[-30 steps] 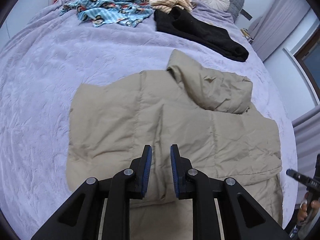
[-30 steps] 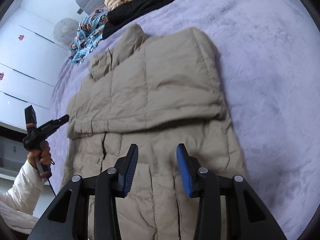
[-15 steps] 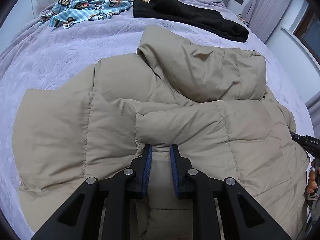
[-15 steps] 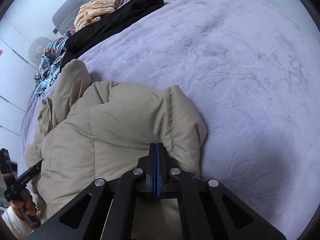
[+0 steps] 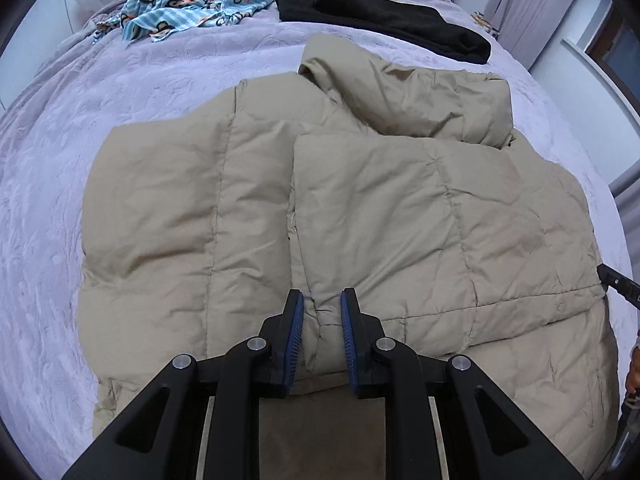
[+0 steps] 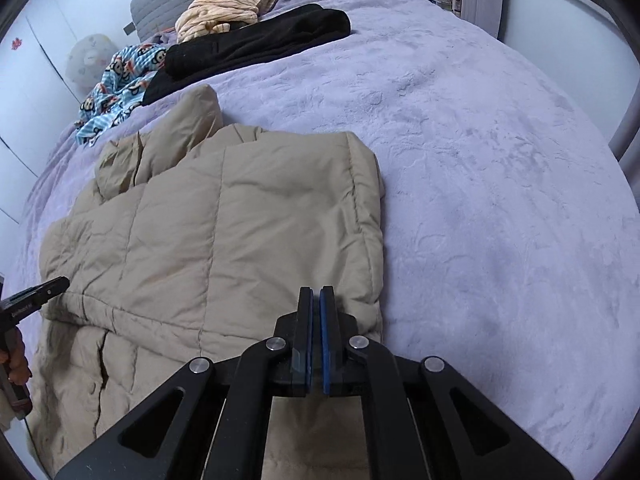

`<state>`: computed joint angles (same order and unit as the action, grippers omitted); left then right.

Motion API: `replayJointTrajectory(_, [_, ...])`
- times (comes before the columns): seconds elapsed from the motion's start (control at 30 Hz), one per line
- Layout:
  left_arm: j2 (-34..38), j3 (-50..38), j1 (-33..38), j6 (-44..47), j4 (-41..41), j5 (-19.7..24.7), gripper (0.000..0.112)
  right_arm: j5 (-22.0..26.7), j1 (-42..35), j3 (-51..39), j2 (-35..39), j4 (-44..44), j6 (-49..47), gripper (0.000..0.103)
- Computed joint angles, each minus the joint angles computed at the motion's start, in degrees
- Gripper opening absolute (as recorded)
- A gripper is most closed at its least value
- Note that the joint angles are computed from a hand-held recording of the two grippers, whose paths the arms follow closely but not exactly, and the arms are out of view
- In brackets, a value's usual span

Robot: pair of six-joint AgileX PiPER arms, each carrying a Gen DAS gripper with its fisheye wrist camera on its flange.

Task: Fold large clothes
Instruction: 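Press and smooth the folded jacket panel with the right tool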

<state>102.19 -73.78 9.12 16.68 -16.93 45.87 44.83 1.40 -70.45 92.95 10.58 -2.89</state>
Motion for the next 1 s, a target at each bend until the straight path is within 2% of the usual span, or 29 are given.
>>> replayJointTrajectory(0.07, [-0.3,0.8,-0.2,-1.0,0.5,-0.3,0.021,0.3,0.2,0.6,0.4,-0.6,0.3,0.004])
replayJointTrajectory(0.17, [-1.1,-0.2,-1.2,-4.2,3.9,1.5,0.021,1.3,-0.2,0.8,0.5,-0.5,0.3,0.004])
replayJointTrajectory(0.27, [-2.3,-1.1,-2.5,-8.2,7.7,3.6,0.021,3.9,-0.8,-0.9,0.5,-0.1,1.2,0.004])
replayJointTrajectory(0.5, [-4.9,-2.3,-2.4,-12.0,10.5,9.5,0.021,11.5,-3.2,-2.4,-1.2,4.9,1.1,0.005])
replayJointTrajectory(1.0, [-11.4,-2.2,-8.6,-21.7,16.8,16.1,0.021,21.0,-4.6,-1.7,-4.5,10.1,0.9,0.007])
